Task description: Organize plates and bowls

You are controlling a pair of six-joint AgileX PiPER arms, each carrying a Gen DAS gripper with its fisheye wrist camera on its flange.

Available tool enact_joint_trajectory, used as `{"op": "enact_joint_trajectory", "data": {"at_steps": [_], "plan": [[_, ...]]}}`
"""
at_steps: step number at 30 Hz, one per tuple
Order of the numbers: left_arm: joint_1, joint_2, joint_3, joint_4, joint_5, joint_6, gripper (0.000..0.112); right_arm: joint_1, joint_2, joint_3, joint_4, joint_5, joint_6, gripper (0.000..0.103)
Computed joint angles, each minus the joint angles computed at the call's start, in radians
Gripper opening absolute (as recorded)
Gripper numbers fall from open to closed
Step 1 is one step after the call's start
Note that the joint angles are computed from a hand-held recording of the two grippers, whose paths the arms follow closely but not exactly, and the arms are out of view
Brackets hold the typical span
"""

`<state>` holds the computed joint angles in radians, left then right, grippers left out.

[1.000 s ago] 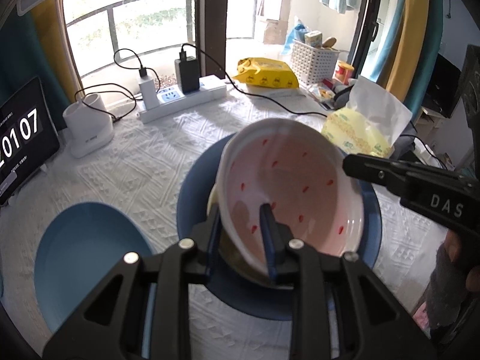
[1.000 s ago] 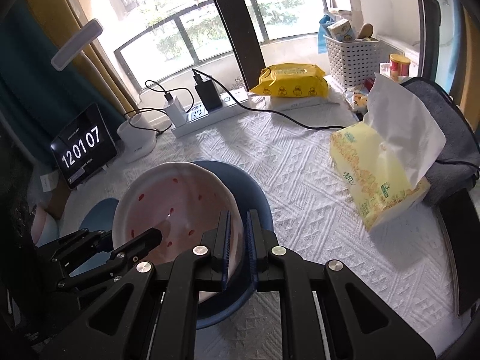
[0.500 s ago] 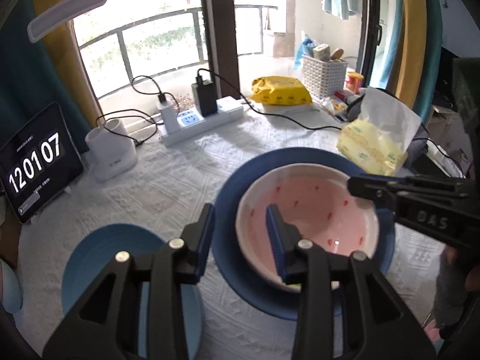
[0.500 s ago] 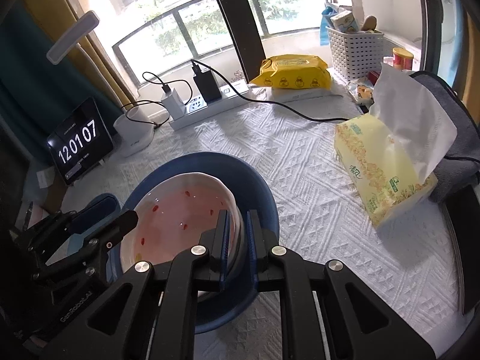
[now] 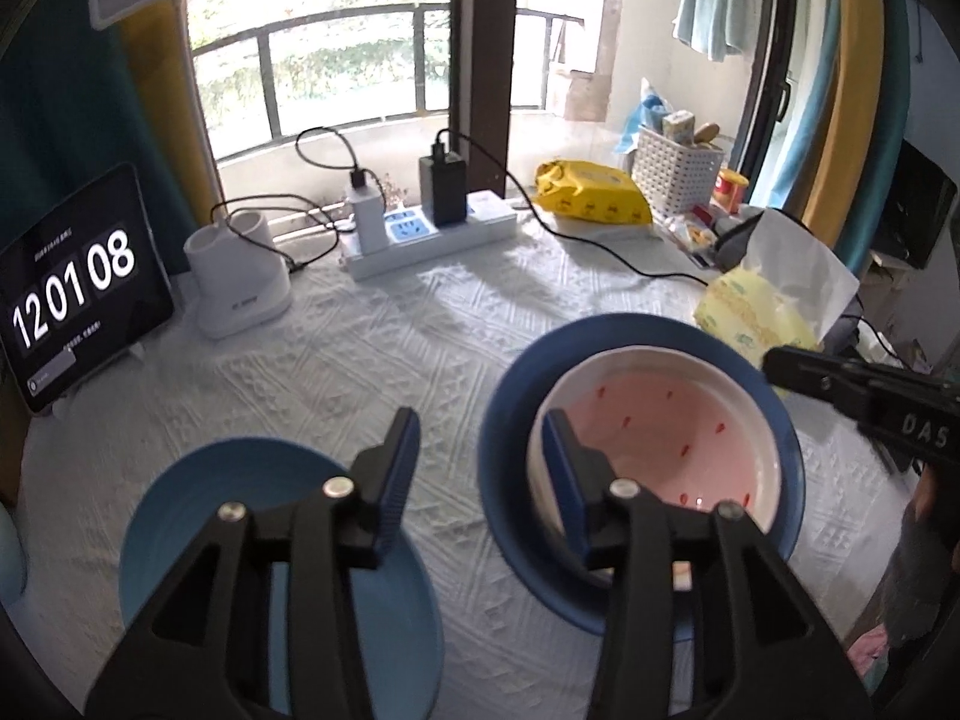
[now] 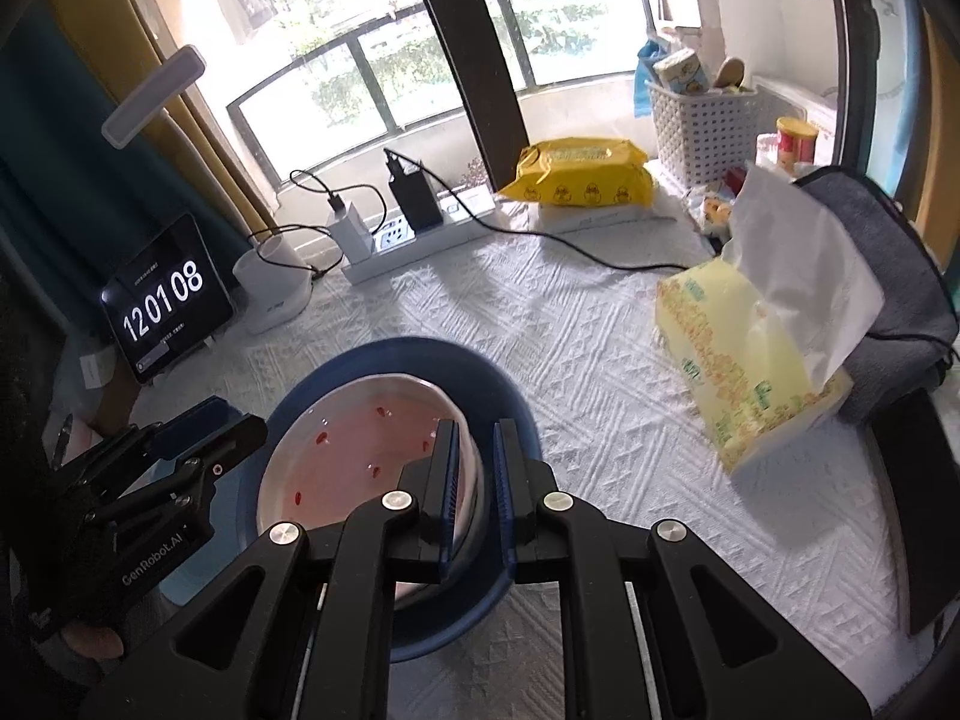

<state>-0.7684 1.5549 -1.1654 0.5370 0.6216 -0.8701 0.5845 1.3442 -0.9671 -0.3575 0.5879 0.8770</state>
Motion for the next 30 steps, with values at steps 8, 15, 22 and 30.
{"op": "enact_joint_trajectory", "data": {"at_steps": [8,15,22,30], "plan": [[0.056,0.008,0.023,-0.099,-0.025,0.088,0.046,-0.072,-0.025,0.038,0.074,-0.023,-0.086,0.017],[0.064,0.018,0.042,-0.137,-0.038,0.132,0.046,-0.125,-0.032,0.091,0.171,-0.064,-0.188,0.028],[0.068,0.025,0.041,-0.170,-0.041,0.170,0.046,-0.150,-0.032,0.128,0.267,-0.118,-0.274,0.029],[0.077,0.027,0.036,-0.202,-0.042,0.218,0.046,-0.138,0.005,0.137,0.291,-0.148,-0.281,0.029]]}}
